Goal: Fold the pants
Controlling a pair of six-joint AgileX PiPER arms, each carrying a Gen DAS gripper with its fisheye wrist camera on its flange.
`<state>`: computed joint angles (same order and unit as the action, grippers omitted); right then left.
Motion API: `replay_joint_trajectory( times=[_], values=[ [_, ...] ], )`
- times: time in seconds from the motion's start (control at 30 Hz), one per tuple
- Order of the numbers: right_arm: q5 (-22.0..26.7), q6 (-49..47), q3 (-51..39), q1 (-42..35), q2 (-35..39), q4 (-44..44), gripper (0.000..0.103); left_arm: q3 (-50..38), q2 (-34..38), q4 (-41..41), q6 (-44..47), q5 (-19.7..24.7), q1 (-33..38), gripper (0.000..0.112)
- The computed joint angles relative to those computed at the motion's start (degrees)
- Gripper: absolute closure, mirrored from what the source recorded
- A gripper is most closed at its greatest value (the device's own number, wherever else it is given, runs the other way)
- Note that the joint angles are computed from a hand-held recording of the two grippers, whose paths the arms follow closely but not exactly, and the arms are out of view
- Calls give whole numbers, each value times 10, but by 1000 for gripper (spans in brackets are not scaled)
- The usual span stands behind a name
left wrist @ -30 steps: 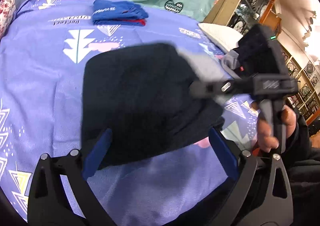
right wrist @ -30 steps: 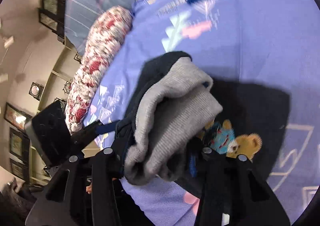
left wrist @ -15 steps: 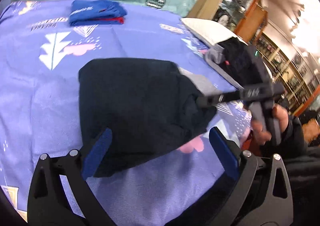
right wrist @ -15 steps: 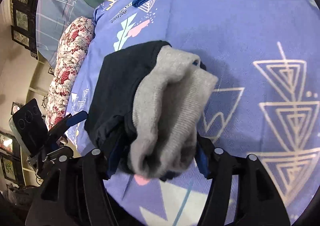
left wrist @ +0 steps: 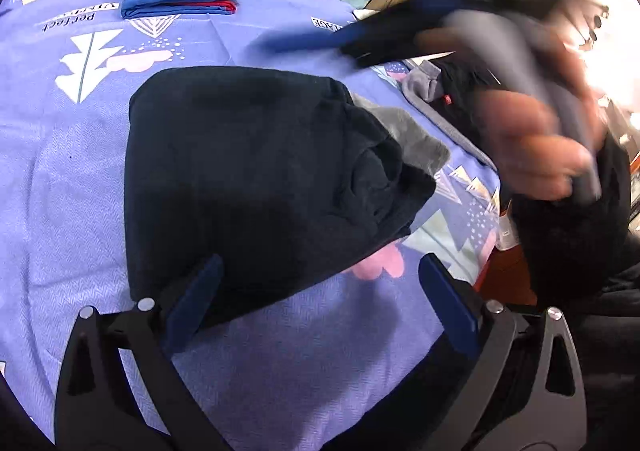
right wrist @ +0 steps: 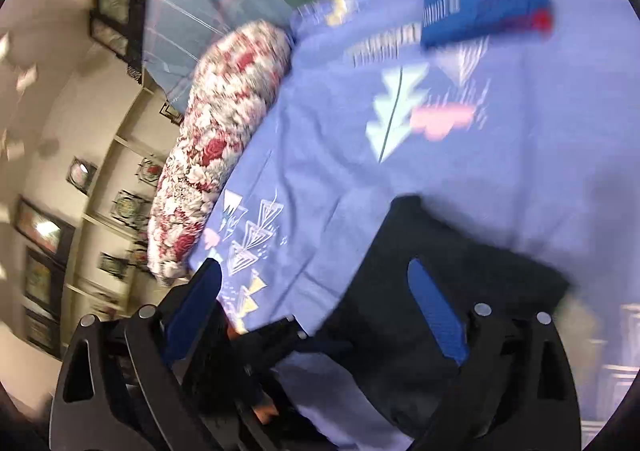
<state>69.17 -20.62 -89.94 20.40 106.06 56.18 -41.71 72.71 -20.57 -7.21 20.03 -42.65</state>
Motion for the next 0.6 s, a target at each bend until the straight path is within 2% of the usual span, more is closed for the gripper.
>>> replay_joint_trajectory(
  times=[0.03, 0.1, 0.23, 0.33, 0.37, 0.43, 0.5, 0.57, 0.6],
  values=[
    [-11, 32, -21, 12, 51, -16, 9, 2, 2, 9, -6, -5, -2, 13],
    [-30, 31, -20, 14, 96, 1, 10, 6, 9, 34, -31, -16, -8, 13],
    [-30, 31, -21, 19, 60, 7, 8, 7, 12, 105, -85, -27, -29, 12],
    [-34, -27, -17, 27, 32, 44, 7, 10, 17, 98, -76, -39, -31, 12],
    [-45, -21, -22, 34, 32, 27, 3, 12, 17, 82, -59, -42, -27, 12],
    [-96, 12, -1, 53, 60, -30, 2, 14, 16, 52, -30, -43, -22, 12],
    [-103, -18, 23, 44, 55, -8, 2, 9, 19, 31, -8, -32, -14, 12],
    [-79, -19, 27, 35, 29, -11, 2, 13, 0, 56, -32, -31, -19, 12],
    [-71, -30, 38, 28, 6, -11, 2, 12, -15, 102, -76, -22, -23, 12]
  ],
)
